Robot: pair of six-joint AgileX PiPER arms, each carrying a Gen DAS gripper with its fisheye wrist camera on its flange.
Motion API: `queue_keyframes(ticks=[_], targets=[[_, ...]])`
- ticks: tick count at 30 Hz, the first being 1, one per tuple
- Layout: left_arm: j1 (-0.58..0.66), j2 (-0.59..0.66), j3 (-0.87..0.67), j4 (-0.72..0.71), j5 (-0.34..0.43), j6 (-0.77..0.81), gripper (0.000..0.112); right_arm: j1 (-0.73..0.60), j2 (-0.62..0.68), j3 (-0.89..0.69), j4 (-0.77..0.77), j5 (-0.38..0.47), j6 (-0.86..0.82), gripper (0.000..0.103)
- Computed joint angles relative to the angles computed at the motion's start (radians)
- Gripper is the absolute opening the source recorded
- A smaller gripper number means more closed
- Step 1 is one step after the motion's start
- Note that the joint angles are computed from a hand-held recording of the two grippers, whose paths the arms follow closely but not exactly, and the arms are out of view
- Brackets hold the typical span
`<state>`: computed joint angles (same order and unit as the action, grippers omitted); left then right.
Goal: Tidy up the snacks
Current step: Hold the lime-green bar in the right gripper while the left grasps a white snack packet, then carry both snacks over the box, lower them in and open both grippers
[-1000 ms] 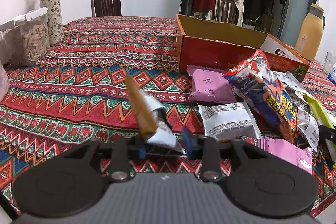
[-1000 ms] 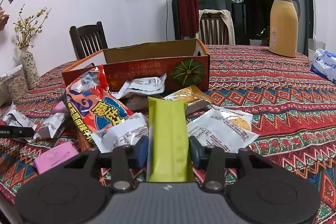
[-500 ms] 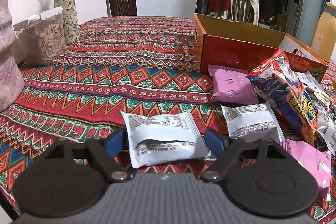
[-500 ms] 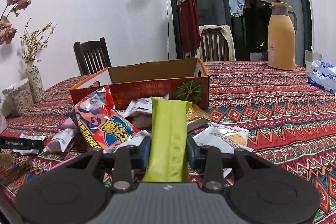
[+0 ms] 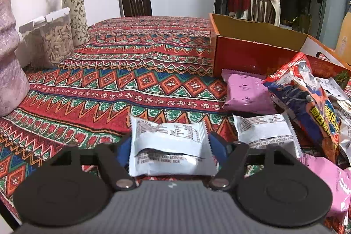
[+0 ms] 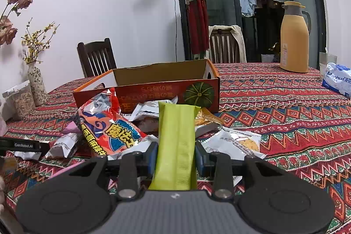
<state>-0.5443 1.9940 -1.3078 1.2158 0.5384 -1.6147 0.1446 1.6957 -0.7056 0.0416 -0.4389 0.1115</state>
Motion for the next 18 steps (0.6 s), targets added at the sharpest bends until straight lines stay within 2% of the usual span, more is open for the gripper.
queue_keyframes(ticks=[2,8,18], targets=[[0.0,-0.016,0.025,0.032,-0.02,-0.029,0.061,-0.002,0.001,0.0,-0.006,0.0,0.006,0.034],[0.004,-0.039,0.064,0.095,-0.055,-0.092,0.059,-0.004,0.004,-0.002,-0.027,-0.001,0.024,0.034],[-0.016,-0.075,0.054,0.17,-0.04,-0.126,0.059,-0.002,0.002,-0.023,-0.006,0.003,-0.004,0.034]])
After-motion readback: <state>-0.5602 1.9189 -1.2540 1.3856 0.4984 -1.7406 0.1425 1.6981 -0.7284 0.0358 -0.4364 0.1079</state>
